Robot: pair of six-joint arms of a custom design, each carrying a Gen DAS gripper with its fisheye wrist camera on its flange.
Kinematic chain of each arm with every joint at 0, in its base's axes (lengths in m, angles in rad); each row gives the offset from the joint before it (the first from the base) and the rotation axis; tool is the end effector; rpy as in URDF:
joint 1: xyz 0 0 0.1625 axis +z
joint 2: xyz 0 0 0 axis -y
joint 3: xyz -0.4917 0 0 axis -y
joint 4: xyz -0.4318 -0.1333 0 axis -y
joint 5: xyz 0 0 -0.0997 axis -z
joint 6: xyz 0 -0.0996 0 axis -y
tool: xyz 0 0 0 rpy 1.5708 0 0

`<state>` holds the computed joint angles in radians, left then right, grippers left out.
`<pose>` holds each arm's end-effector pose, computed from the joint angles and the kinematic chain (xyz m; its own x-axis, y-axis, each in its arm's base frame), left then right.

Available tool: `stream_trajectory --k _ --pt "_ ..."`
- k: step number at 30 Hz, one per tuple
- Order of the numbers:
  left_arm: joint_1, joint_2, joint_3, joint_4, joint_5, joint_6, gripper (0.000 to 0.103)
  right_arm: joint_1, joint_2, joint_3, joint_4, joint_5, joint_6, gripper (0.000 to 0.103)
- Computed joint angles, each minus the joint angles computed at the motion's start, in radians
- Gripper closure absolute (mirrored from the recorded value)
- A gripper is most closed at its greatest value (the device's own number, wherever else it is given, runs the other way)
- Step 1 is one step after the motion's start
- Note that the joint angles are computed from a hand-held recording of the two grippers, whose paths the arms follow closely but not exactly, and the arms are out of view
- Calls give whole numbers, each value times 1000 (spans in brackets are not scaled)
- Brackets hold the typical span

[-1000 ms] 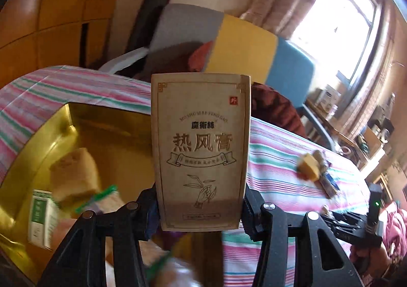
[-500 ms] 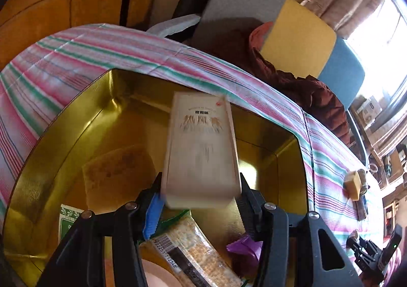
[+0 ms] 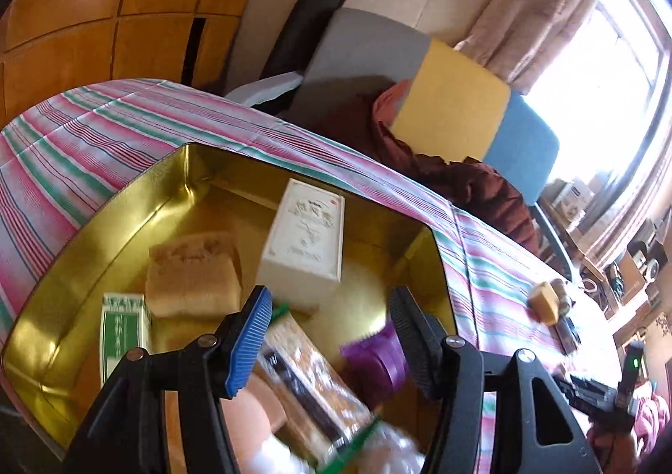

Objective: Organize objects
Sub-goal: 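Release the cream box with the left tool while the right tool drops the cord into the tray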

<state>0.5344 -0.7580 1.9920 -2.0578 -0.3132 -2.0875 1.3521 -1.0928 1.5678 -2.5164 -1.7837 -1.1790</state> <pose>-0.3589 -0.4774 0.0027 -0.7463 -0.6185 -0.2459 0.0353 0.3322 -0.9426 -0.0517 -0.7498 0.3600 -0.5351 -0.6874 0.4910 -0.7888 0.6147 0.0009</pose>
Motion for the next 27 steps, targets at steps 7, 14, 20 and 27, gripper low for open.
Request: stream_trajectory --k 7,14,20,27 --pt "-28 32 5 -58 -7 54 43 25 -24 37 89 24 75 66" --pt "-41 29 -12 70 -22 -93 43 90 -75 147 139 77 56 66" --pt "-45 10 -14 167 -46 -228 43 162 -94 209 180 134 78 66" --pt "-51 -14 -7 231 -62 -338 43 241 -89 274 149 156 78 66"
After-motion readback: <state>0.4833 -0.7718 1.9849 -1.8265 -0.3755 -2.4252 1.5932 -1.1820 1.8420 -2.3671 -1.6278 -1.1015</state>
